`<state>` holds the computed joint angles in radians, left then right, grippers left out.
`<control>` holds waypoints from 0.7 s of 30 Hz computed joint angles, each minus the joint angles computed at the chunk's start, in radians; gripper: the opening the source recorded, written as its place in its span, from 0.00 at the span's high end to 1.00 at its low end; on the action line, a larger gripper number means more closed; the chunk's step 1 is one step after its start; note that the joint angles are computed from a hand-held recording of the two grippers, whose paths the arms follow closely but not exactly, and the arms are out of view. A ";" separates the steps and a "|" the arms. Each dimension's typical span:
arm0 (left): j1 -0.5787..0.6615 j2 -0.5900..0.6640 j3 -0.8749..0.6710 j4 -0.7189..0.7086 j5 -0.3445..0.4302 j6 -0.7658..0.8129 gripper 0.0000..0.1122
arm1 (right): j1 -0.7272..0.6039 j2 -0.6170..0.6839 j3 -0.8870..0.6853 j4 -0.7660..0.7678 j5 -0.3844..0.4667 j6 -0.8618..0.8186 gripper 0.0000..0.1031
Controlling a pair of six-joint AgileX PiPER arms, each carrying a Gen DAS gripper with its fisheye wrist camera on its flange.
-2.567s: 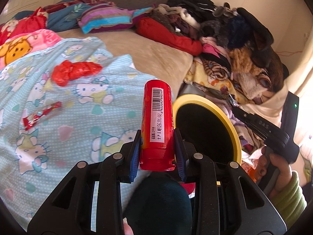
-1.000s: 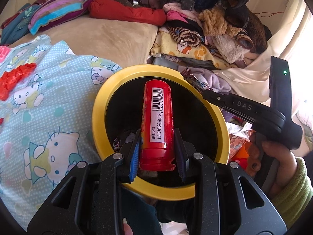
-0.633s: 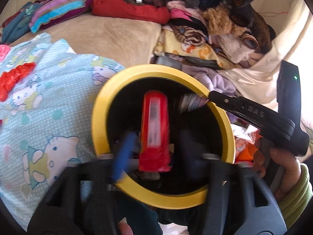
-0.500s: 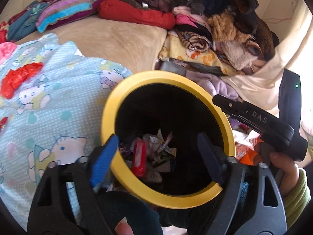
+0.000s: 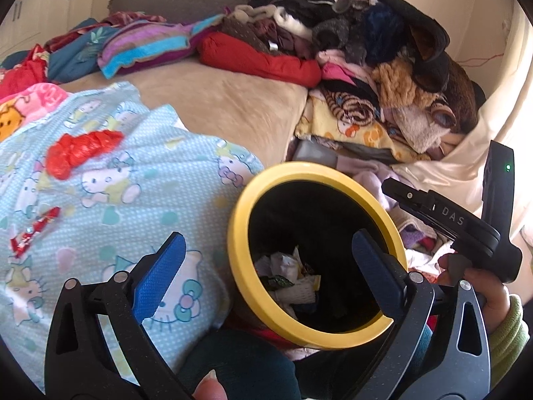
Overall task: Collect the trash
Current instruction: 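Open both tools and drop the tube and wrapper into the bin, then move both open tools back toward the red plastic bag and candy packet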
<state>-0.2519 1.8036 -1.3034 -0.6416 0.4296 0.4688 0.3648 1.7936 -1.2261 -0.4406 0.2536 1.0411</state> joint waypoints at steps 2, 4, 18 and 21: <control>0.009 -0.013 0.009 -0.006 -0.007 0.009 0.18 | 0.012 -0.004 -0.009 -0.015 0.001 0.002 0.32; 0.016 -0.031 0.025 -0.011 -0.021 0.019 0.18 | 0.024 -0.007 -0.019 -0.044 0.008 0.019 0.31; 0.080 -0.099 0.100 -0.039 -0.085 0.056 0.18 | 0.119 0.006 -0.103 -0.126 0.050 0.046 0.28; 0.109 -0.107 0.112 -0.050 -0.089 0.065 0.18 | 0.140 0.017 -0.125 -0.125 0.059 0.033 0.28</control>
